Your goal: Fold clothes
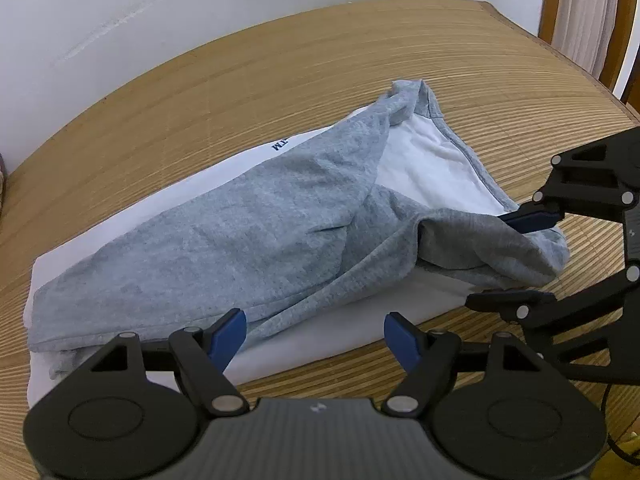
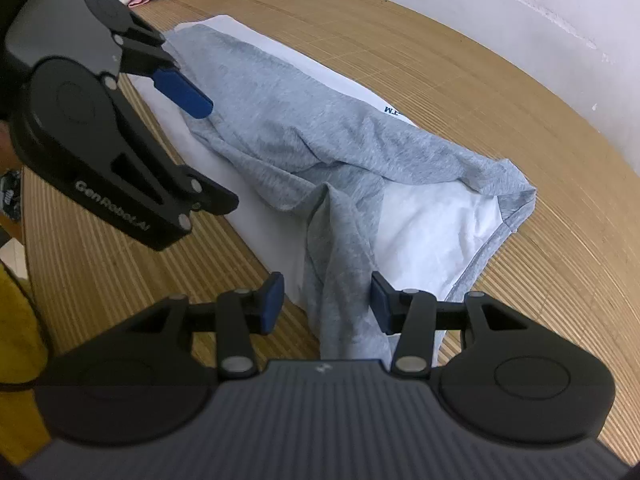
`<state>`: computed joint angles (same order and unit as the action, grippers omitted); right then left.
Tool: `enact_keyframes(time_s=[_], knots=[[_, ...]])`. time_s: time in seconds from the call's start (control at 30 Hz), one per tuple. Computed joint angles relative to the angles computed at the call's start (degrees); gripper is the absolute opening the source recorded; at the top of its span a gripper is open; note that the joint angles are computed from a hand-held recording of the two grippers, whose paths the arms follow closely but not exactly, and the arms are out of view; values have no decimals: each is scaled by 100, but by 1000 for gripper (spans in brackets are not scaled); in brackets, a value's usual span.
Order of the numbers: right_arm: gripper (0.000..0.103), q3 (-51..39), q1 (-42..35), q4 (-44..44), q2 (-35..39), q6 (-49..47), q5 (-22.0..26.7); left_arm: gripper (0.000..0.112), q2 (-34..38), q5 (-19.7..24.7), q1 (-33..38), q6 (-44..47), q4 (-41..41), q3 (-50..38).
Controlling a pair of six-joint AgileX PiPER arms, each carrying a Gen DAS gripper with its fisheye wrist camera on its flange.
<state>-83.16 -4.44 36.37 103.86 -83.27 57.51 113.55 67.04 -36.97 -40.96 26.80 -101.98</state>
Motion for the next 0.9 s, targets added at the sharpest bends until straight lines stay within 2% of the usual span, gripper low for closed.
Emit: enact_keyframes(time_s=[0.23,0.43,0.53,0.57,0.6,0.7,0.77,0.9], knots=[[49,24,-361,360,-33,-259,-6,78,-171,-163,26,-325,316,235],[48,-433,-618,686,356,-355,474,78,-91,-448,24,4,386,226],[41,-543,-595,751,495,-227,377,78,45,-451,49,25,417,144],[26,-605,-591,750,545,-77,309,78,94,-433,65,20,415,109],[22,-727,-594,708,613,227,228,78,119,-424,89,14,388,108],[25,-1187,-619,430,941,1370,-30,78,153,-402,180,25,235,182],[26,-1661,-653,169,1276,1991,256,78,154,-375,230,61,119,254],[28,-1752,-691,111,1298,2131,444,78,61,-464,237,109,48,485]])
